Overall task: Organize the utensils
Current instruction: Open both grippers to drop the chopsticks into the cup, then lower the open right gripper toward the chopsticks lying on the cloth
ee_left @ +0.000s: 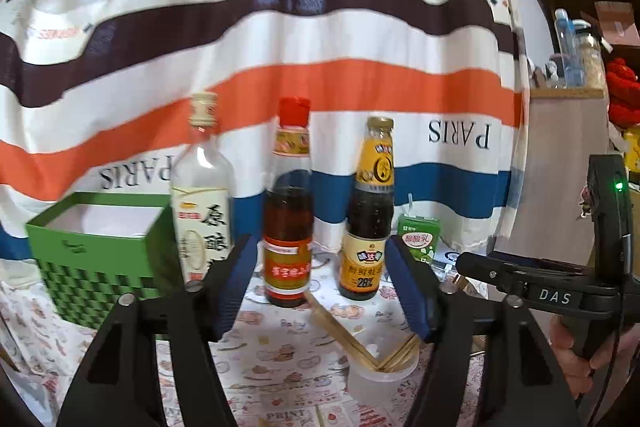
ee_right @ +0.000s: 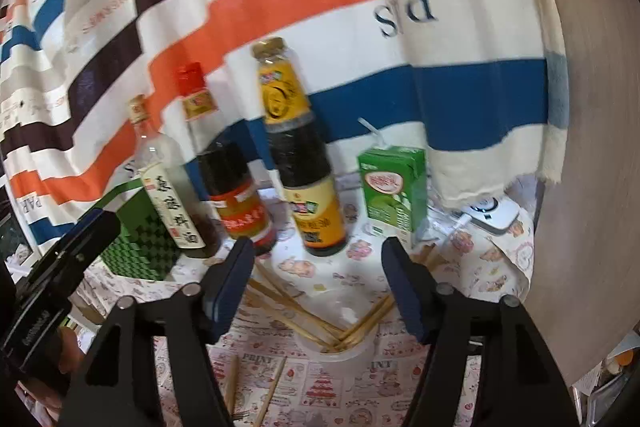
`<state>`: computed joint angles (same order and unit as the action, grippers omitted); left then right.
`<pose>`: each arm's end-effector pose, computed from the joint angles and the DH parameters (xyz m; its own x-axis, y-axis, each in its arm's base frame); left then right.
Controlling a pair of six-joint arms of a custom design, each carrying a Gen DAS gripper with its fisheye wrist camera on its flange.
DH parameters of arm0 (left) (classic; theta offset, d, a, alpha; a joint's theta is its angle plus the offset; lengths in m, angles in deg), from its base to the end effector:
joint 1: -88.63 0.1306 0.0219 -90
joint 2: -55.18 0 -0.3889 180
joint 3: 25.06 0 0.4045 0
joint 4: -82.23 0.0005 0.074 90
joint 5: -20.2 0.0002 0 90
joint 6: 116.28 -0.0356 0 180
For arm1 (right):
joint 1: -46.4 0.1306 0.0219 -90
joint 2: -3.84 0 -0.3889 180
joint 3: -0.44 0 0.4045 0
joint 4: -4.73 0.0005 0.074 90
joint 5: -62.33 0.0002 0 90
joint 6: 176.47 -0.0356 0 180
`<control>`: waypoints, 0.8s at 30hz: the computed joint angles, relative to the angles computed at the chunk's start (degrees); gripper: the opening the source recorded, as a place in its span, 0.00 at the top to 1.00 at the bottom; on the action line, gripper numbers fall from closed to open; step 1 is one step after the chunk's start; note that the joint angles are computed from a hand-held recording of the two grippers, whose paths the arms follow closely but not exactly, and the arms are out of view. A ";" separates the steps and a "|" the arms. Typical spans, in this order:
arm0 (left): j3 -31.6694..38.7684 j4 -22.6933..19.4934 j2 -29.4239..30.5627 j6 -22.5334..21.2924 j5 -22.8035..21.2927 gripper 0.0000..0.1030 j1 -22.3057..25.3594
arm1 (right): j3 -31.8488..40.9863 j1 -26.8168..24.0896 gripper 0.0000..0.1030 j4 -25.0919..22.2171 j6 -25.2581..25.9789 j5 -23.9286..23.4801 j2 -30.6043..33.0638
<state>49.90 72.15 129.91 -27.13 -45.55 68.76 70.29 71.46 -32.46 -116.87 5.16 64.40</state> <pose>0.3982 -0.1600 0.4890 -0.1506 0.0688 -0.9862 0.6928 0.7190 -0.0556 0.2998 0.1183 0.4858 -0.3261 0.3169 -0.8906 0.2819 0.9319 0.2284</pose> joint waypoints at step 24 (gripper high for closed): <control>-12.86 3.11 -7.36 -3.67 -5.96 0.01 11.66 | 3.47 7.23 0.21 -1.95 3.52 1.24 10.10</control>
<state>37.04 75.25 122.55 -30.81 -51.50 80.42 73.76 78.69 -34.40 -113.34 6.41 74.50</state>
